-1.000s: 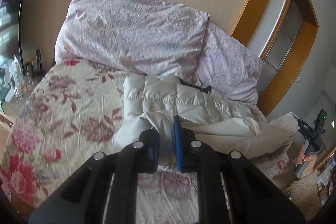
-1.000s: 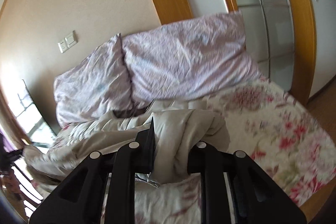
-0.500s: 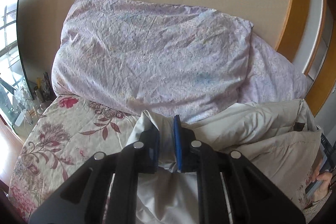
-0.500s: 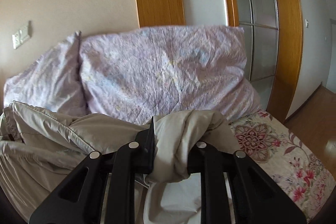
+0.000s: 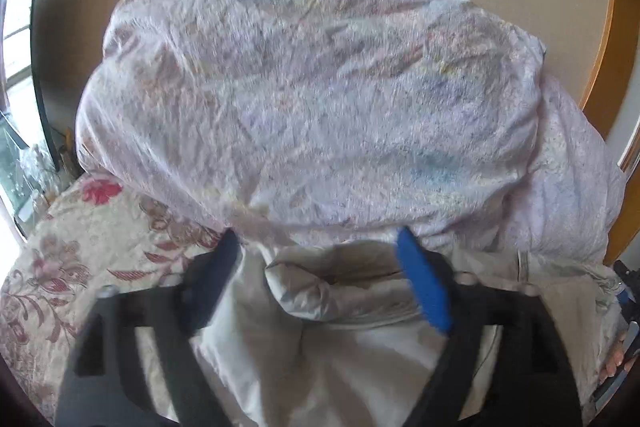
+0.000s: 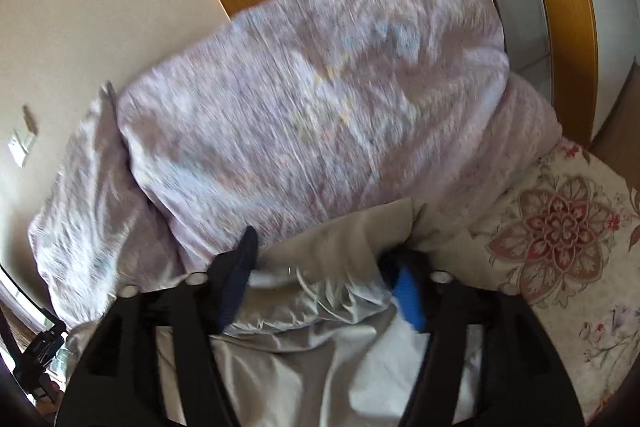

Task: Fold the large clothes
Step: 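Lift the hem with both grippers and fold it toward the collar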

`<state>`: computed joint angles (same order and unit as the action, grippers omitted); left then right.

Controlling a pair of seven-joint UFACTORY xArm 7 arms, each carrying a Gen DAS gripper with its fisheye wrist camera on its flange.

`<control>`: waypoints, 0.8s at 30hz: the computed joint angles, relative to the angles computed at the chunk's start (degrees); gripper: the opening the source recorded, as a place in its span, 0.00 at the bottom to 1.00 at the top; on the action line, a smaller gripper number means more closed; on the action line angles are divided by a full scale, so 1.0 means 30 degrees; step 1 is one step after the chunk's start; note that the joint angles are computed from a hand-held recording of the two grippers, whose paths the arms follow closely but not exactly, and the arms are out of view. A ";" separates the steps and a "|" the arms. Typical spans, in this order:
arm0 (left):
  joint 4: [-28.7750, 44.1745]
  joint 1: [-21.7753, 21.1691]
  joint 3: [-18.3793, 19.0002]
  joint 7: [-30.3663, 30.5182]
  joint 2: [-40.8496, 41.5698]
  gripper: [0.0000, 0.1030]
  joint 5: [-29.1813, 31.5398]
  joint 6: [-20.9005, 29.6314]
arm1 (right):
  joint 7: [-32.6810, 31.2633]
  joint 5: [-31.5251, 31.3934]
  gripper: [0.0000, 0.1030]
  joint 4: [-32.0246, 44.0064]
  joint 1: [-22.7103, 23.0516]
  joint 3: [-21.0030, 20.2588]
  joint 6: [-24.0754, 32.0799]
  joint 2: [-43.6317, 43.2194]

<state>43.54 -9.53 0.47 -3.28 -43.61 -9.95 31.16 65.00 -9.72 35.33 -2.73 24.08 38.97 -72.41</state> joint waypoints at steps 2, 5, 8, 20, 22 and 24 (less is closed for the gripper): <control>-0.0276 0.0126 -0.0181 0.0266 -0.1056 0.97 0.0440 -0.0485 | 0.0037 -0.0799 0.84 0.0221 -0.0745 0.0550 0.0210 -0.1078; -0.0289 -0.0356 -0.0235 0.0988 -0.2447 0.98 0.0744 0.0453 | -0.1186 -0.1587 0.86 0.0857 -0.0709 0.1152 0.0842 -0.1685; -0.0732 -0.0880 -0.0707 0.1717 -0.3703 0.98 0.1092 0.1683 | -0.3722 -0.1297 0.86 0.2074 0.0863 0.1763 0.2971 -0.0143; -0.2898 0.0714 -0.4799 0.0903 -0.3425 0.98 0.4558 0.0476 | -0.5689 -0.1444 0.85 0.3596 0.1883 0.3295 0.7669 0.4692; -0.2884 0.1413 -0.5352 0.0127 -0.2671 0.98 0.5399 -0.0345 | -0.5350 -0.1893 0.85 0.3482 0.1701 0.3341 0.7582 0.5781; -0.2618 0.2526 -0.6058 -0.0973 -0.1725 0.98 0.6360 -0.1055 | -0.4527 -0.2173 0.86 0.3354 0.1676 0.3110 0.7140 0.6516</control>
<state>35.68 -1.95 -17.71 -6.19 -48.79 9.13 27.99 51.42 -16.24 45.40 2.30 33.41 60.39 -52.86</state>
